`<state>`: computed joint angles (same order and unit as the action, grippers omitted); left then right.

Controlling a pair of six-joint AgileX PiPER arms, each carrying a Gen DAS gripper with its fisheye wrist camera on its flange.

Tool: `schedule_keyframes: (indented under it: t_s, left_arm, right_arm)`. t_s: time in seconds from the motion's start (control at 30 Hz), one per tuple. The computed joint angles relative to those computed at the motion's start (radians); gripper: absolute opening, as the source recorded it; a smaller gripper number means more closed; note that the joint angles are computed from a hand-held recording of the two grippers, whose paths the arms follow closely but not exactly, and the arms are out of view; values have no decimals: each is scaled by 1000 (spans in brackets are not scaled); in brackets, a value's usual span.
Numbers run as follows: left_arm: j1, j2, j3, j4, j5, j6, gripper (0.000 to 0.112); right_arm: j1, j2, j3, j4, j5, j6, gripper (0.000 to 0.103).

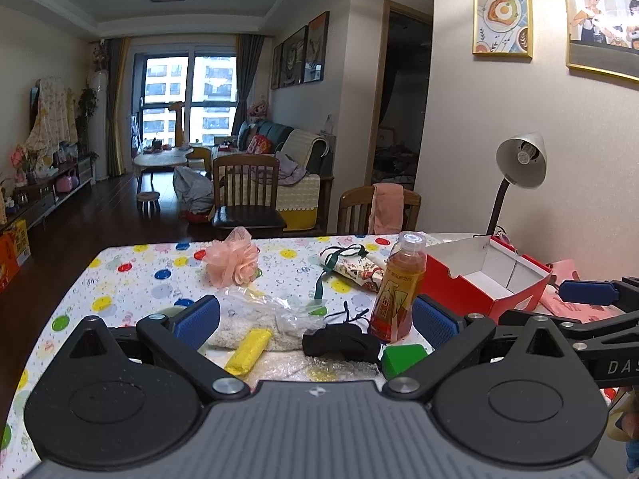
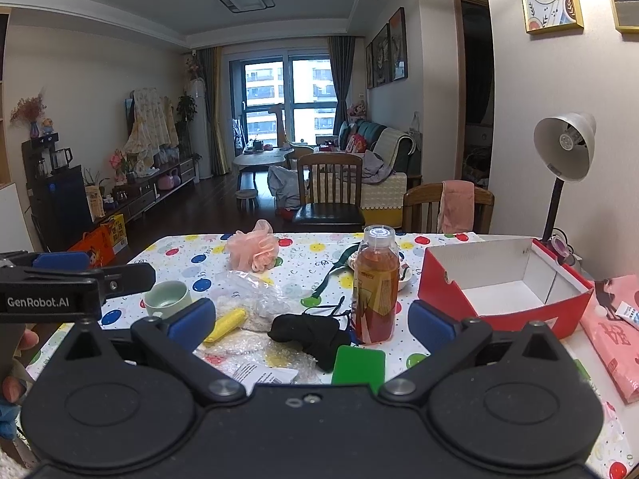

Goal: Organize soft objects
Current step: 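Grasp the green sponge with the right tool while the left tool grasps the white packet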

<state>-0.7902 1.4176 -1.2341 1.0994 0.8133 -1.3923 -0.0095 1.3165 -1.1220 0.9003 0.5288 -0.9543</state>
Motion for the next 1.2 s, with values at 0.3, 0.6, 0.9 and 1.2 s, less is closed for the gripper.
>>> schedule_keyframes:
  t_s: [0.3,0.6,0.9,1.2]
  left_arm:
    - [76,26,11,121,-81,-55,103]
    - [168,188,-30,38,-225,68,103]
    - [232,384,-144,-318,-269,382,103]
    - [209,484,-199,-413,-196,472,103]
  right_arm:
    - [-44,80,-69,112,-34,-122,103]
    - [-31,300,-202,-85,-90,43,101]
    - [15,462,-287,-411,-42,338,95]
    - [60,587,-370,-541,27,461,88]
